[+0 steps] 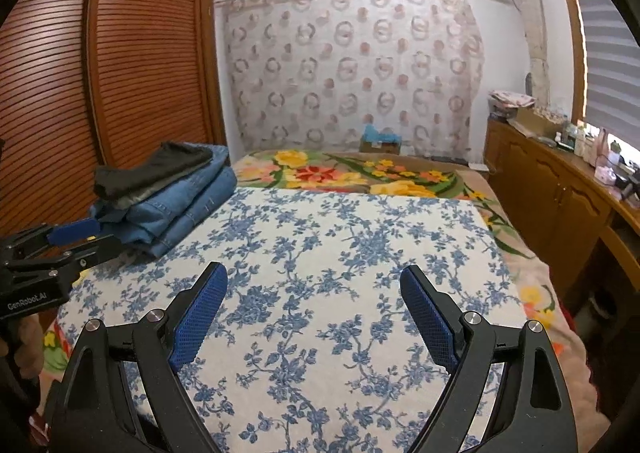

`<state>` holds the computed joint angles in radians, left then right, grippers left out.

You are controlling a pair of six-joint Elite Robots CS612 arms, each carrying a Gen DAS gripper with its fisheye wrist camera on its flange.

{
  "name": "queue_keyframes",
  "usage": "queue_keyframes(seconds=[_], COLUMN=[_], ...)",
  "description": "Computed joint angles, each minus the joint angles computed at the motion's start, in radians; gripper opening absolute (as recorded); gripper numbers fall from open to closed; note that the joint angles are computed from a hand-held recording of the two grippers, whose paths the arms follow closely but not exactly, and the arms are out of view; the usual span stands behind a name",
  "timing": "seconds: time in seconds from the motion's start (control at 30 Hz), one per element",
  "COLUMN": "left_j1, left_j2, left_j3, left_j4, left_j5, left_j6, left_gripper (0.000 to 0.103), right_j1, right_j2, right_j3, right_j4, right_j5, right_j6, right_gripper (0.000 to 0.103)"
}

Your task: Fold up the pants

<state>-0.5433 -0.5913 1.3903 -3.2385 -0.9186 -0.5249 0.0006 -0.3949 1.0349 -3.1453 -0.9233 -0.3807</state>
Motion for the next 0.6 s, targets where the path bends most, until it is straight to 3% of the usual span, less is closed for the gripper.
queue_keyframes(seconds=[0.6], left_j1=[-0.018], left_j2=[-0.037], left_j3=[0.015], left_j4=[-0.053], left_j5=[0.053], left_j6=[0.038], left_gripper=[0.060], right_j1=[-0.022], right_j2=[-0.052], right_j3=[0.069], right_j4=[-0.171], right_j5=[-0.017], right_j6=[0.114], right_gripper=[0.090])
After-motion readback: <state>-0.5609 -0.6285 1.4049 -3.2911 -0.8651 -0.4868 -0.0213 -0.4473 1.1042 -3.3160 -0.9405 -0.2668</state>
